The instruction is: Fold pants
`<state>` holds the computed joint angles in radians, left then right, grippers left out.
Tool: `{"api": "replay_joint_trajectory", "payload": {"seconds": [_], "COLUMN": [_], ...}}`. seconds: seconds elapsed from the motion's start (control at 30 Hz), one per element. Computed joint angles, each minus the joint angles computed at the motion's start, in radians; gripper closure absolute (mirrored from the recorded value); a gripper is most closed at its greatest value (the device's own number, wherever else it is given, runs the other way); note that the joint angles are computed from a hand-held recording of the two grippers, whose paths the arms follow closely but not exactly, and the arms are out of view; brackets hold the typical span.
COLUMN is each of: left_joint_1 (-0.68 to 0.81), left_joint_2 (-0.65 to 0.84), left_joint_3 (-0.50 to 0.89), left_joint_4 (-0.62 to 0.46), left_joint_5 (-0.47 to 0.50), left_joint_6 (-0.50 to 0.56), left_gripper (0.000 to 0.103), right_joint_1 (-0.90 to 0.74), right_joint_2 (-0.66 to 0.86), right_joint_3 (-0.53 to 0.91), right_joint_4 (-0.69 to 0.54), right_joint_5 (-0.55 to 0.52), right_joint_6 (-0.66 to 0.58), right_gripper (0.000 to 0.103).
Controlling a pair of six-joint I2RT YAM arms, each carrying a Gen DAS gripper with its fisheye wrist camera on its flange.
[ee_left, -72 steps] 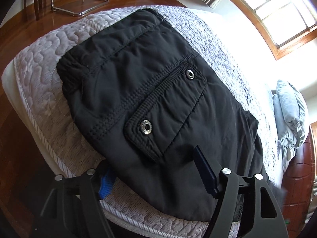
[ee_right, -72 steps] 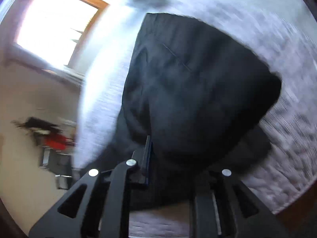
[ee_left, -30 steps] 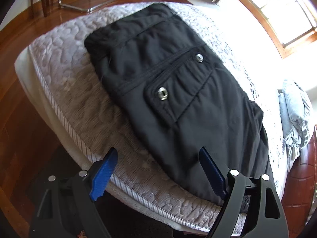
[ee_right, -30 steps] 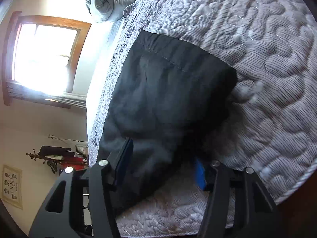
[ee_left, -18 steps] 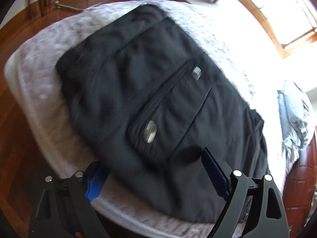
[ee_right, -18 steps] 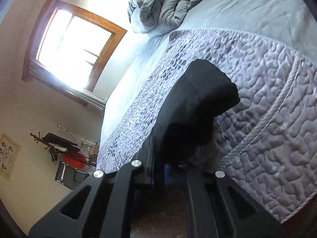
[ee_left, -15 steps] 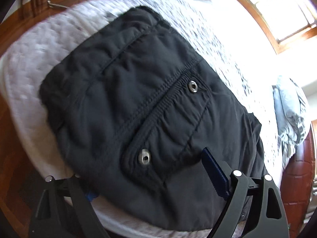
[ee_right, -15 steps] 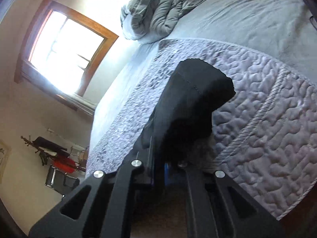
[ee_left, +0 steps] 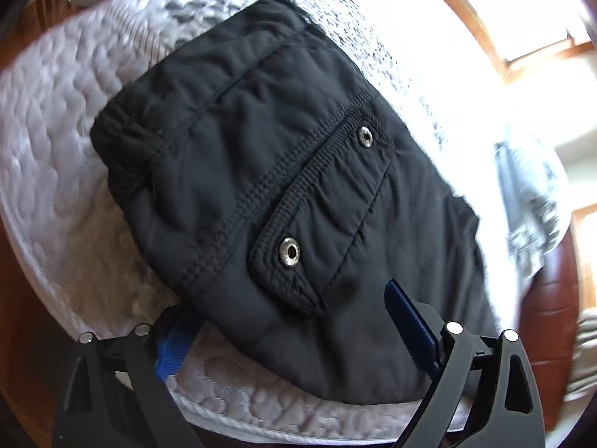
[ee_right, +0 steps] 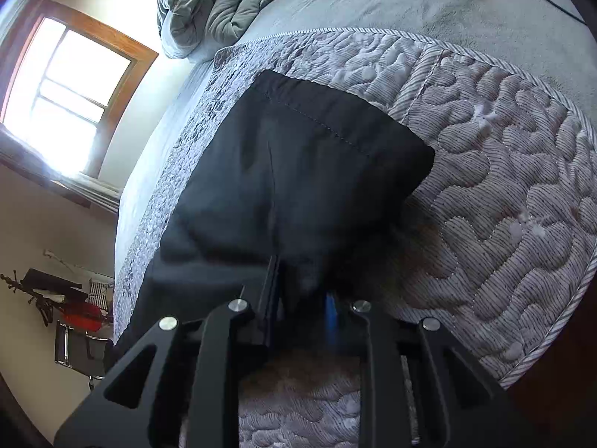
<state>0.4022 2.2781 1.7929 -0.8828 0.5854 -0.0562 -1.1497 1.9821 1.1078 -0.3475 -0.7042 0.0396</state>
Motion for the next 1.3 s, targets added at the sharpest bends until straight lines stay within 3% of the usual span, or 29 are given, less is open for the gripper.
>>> {"api": "replay_joint_trajectory", "payload": {"seconds": [0.03, 0.07, 0.17, 0.23, 0.33, 0.43, 0.53, 0.67, 0.77, 0.83, 0.97, 1.07, 1.1, 1.13, 1.3], "left_joint_1": [0.003, 0.003, -0.017, -0.016, -0.029, -0.071, -0.092, -0.128, -0.132, -0.105, -0.061, -0.06, -0.061, -0.067, -0.097], "left_joint_2": [0.005, 0.034, 0.061, 0.034, -0.025, -0.003, 0.033, 0.085, 0.058, 0.032, 0.012, -0.054, -0.094, -0.134, -0.229], "left_joint_3": [-0.001, 0.029, 0.049, 0.011, -0.047, 0.036, 0.102, 0.154, 0.05, 0.008, -0.014, -0.063, -0.108, -0.15, -0.243], "left_joint_4": [-0.003, -0.021, 0.015, 0.075, 0.162, 0.169, 0.215, 0.235, 0.3, 0.291, 0.259, 0.251, 0.278, 0.303, 0.304], "left_joint_5": [0.032, 0.069, 0.052, 0.075, 0.105, 0.091, 0.109, 0.033, 0.029, 0.032, 0.035, -0.072, -0.098, -0.118, -0.152], "left_joint_6": [-0.014, -0.036, -0.096, -0.12, -0.126, -0.124, -0.195, -0.249, -0.25, -0.205, -0.138, -0.093, -0.086, -0.085, -0.065], "left_gripper": [0.029, 0.035, 0.047, 0.069, 0.085, 0.088, 0.088, 0.088, 0.085, 0.076, 0.071, 0.033, 0.016, 0.009, 0.004], "right_joint_1": [-0.001, -0.001, -0.005, -0.004, 0.002, 0.024, 0.044, 0.065, 0.038, 0.016, -0.055, -0.11, -0.118, -0.123, -0.11], "right_joint_2": [-0.004, -0.004, -0.002, 0.004, 0.011, 0.016, 0.02, 0.022, 0.027, 0.011, -0.041, -0.041, -0.038, -0.032, -0.01], "right_joint_3": [-0.005, -0.014, -0.025, -0.028, -0.017, 0.014, 0.025, 0.013, -0.009, -0.031, -0.1, -0.119, -0.12, -0.119, -0.137], "right_joint_4": [0.003, 0.013, 0.023, 0.026, 0.018, 0.003, 0.018, 0.049, 0.059, 0.051, 0.071, 0.076, 0.075, 0.079, 0.189], "right_joint_5": [0.0, -0.002, -0.01, -0.014, -0.018, -0.009, -0.021, -0.01, -0.044, -0.051, -0.095, -0.173, -0.186, -0.198, -0.223], "right_joint_6": [0.004, 0.013, 0.024, 0.03, 0.034, 0.042, 0.069, 0.1, 0.072, 0.044, 0.029, 0.046, 0.043, 0.04, 0.115], "right_gripper": [0.081, 0.081, 0.08, 0.08, 0.081, 0.082, 0.084, 0.084, 0.075, 0.055, 0.041, 0.036, 0.032, 0.031, 0.028]}}
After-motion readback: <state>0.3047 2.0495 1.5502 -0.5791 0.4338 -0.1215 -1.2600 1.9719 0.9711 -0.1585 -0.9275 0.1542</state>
